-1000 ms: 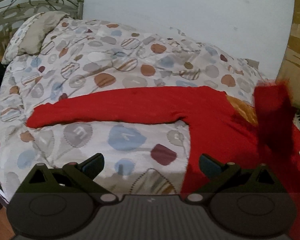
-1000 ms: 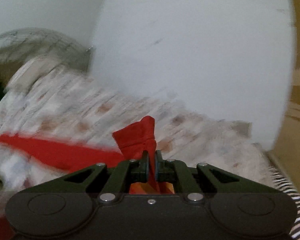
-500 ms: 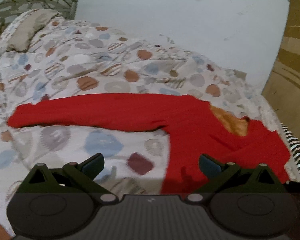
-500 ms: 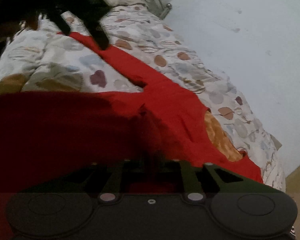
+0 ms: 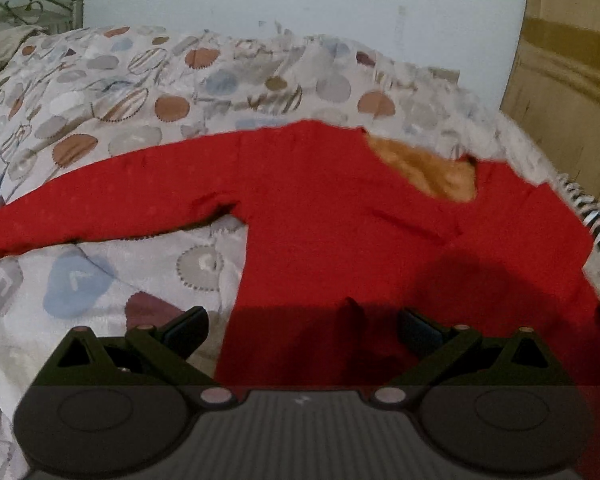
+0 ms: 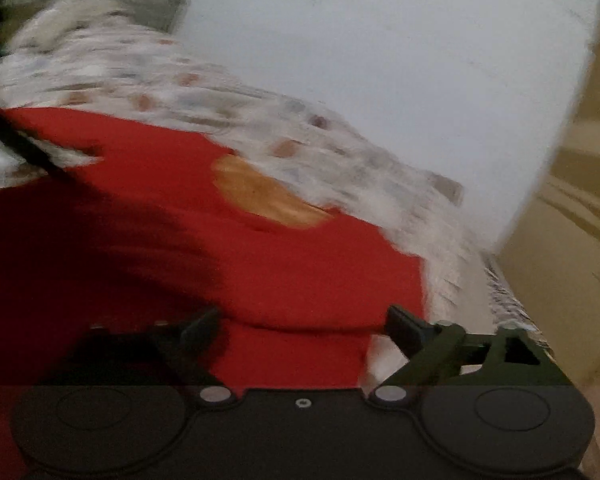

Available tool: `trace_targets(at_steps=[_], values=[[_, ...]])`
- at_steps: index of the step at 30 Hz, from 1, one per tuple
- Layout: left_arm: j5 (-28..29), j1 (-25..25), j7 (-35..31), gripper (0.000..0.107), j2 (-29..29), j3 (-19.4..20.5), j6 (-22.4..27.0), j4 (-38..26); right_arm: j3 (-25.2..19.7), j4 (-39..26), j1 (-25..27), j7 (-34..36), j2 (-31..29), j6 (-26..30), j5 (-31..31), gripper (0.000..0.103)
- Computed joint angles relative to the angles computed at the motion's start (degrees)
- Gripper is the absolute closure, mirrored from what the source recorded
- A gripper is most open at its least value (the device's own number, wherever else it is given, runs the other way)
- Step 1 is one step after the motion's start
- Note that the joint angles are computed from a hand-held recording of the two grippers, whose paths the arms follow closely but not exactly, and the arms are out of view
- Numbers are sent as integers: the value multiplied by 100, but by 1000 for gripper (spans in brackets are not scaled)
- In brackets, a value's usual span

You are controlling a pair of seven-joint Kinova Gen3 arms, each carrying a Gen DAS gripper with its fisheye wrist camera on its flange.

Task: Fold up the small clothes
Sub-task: 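Fold the held sleeve across the shirt body and release it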

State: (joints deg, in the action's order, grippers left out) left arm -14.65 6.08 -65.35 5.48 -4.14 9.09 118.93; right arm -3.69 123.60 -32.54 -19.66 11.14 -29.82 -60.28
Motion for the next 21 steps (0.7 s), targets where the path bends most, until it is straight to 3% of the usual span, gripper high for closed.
trace_targets(at_steps=[2, 8, 14, 16, 18, 21], values=[[-289, 202, 263, 5, 41, -188, 56, -35, 145, -146, 69, 52, 246, -289, -137, 6], [-198, -74, 60, 5, 54, 10, 192, -121, 355, -971, 345, 615, 1284, -968, -706, 6], [-481, 98, 249, 5, 62, -105, 224, -141, 794, -1334, 240, -254, 1795, -992, -26, 5], [-516, 99, 255, 5, 54, -79, 230, -139, 568, -1212, 457, -720, 1786, -1168, 399, 5], [-642, 167, 343, 5, 41, -119, 182, -105, 39, -973, 965, -1186, 1594, -1261, 853, 5], [-790, 242, 490, 5, 49, -158, 169, -97, -349, -776, 1499, -1734, 1339, -918, 1442, 5]])
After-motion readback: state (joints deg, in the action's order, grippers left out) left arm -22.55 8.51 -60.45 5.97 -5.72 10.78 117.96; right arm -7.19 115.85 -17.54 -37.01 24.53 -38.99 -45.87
